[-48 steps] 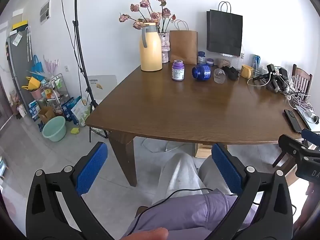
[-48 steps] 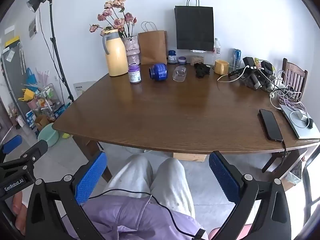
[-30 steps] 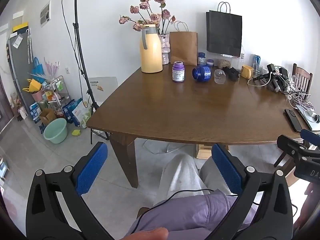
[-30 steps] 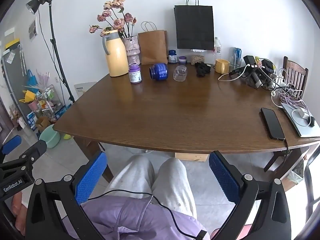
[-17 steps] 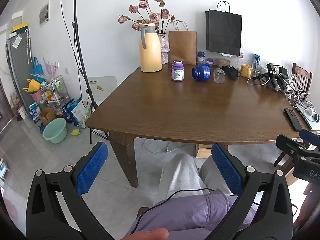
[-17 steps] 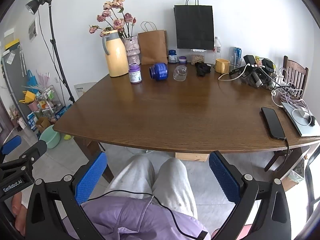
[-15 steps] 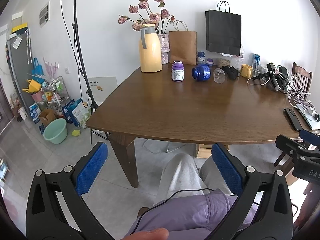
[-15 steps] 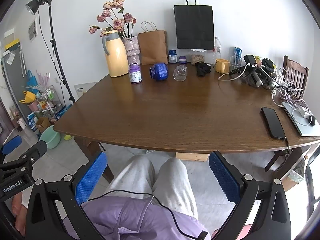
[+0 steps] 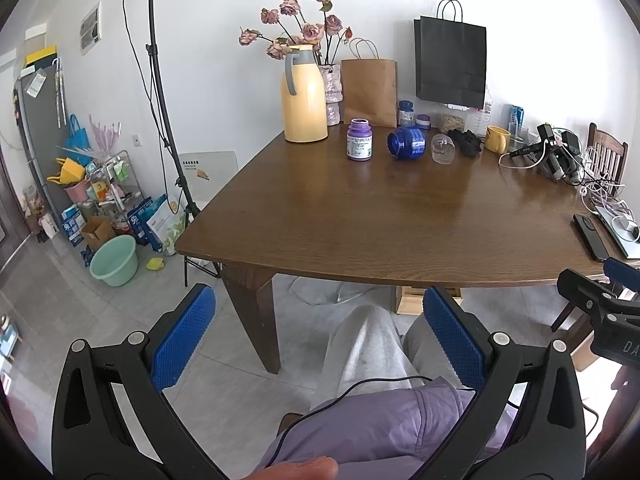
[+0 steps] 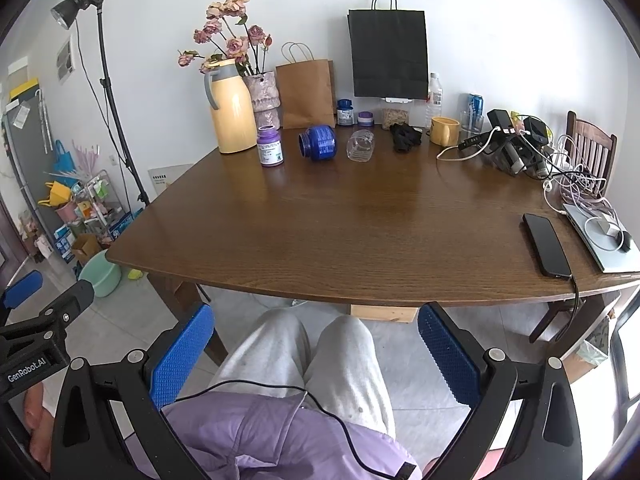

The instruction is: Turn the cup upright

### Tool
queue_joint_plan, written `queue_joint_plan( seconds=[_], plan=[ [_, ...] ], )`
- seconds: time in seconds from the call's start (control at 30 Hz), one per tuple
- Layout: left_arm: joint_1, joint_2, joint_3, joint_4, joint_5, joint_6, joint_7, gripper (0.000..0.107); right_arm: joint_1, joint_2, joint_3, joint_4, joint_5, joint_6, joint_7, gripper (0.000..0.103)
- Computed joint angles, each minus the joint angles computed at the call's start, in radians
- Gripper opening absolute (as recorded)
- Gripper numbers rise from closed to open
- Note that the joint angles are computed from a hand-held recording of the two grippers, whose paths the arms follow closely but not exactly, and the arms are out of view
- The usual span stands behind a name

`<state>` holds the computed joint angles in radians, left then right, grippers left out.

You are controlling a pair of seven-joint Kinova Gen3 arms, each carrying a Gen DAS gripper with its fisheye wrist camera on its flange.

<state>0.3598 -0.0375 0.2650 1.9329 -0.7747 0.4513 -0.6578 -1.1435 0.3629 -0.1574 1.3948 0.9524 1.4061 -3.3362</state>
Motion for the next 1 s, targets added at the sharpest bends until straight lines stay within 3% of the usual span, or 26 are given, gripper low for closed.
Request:
queue_joint_plan(
  seconds=[1.0],
  plan=[
    [-0.003,0.003,-0.010,-0.006,0.029,-0.001,-0.032,0.103,-0.003,0.005,0.003,0.003,0.004,-0.007,-0.005,0.103]
  ],
)
